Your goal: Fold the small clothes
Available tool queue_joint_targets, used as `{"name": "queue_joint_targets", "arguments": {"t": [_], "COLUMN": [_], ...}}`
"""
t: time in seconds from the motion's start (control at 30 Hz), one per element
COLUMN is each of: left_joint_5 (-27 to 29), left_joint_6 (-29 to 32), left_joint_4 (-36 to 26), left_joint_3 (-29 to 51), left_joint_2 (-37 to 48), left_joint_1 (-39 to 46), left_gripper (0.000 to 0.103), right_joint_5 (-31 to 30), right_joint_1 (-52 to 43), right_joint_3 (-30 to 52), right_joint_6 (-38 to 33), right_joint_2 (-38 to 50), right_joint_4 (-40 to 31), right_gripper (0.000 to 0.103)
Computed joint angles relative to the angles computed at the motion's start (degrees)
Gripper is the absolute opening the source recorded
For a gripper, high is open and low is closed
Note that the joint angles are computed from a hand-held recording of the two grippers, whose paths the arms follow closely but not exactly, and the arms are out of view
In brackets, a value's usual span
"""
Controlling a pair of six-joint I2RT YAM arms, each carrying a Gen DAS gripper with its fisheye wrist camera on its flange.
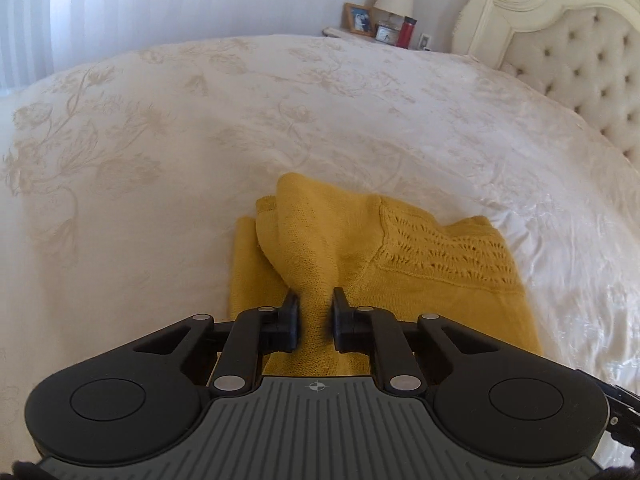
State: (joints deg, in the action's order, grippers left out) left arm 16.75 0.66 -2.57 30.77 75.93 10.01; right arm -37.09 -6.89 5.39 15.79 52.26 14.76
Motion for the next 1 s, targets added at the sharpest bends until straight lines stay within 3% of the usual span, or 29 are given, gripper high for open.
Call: {"name": "queue_joint_targets", "arguments": {"t": [0.07,0.17,0.27,0.33,0.4,0.43,0.5,0.7,0.8,0.9,1.0], "left_joint_5": [0.77,-2.76,-6.45,-5.48,-6.78,-6.09,-0.92,9.39,10.09,12.47,11.04], "left_joint_6": [0.29,0.45,0.56,0.53,0.16,0.42,0.46,1.64,3.56,3.93,4.56], "left_joint_4": [0.71,3.39,5.83,6.53,7.35,7.45,5.43,-2.49,-5.44,-9.0,-10.14], "left_joint_3": [0.66,0.46,0.23,0.49,0.2,0.29,1.04,-3.33,-5.54,-6.35,-7.76], "left_joint_2": [2.55,3.79,4.92,6.36,7.01,7.42,7.34,-4.28,-8.3,-8.43,-9.69], "left_joint_1": [0.85,-1.05,-2.45,-1.06,0.28,1.32,4.87,12.29,12.65,12.93,12.1], "left_gripper": [0.016,0.021,0.035,0.045,0.08,0.084,0.084,0.086,0.093,0.093,0.093], "right_joint_5": [-0.14,0.89,2.69,6.36,10.37,13.05,14.37,8.17,3.47,-0.28,-3.29], "right_joint_1": [0.39,1.74,3.77,6.6,9.94,12.11,14.02,9.67,5.72,2.31,-0.12], "right_joint_3": [0.26,0.39,1.62,2.99,3.66,3.55,3.47,2.52,1.66,1.04,0.57], "right_joint_6": [0.18,-0.59,-2.53,-4.41,-6.68,-7.55,-8.77,-6.91,-4.08,-2.29,-0.24], "right_joint_2": [1.92,2.76,4.61,7.04,8.71,7.65,5.84,5.92,6.62,8.62,11.02], "right_joint_4": [0.89,0.46,-1.56,-3.79,-4.83,-5.48,-6.77,-4.15,-1.45,1.29,4.59], "right_gripper": [0.067,0.067,0.068,0.069,0.069,0.07,0.078,0.079,0.081,0.081,0.081]}}
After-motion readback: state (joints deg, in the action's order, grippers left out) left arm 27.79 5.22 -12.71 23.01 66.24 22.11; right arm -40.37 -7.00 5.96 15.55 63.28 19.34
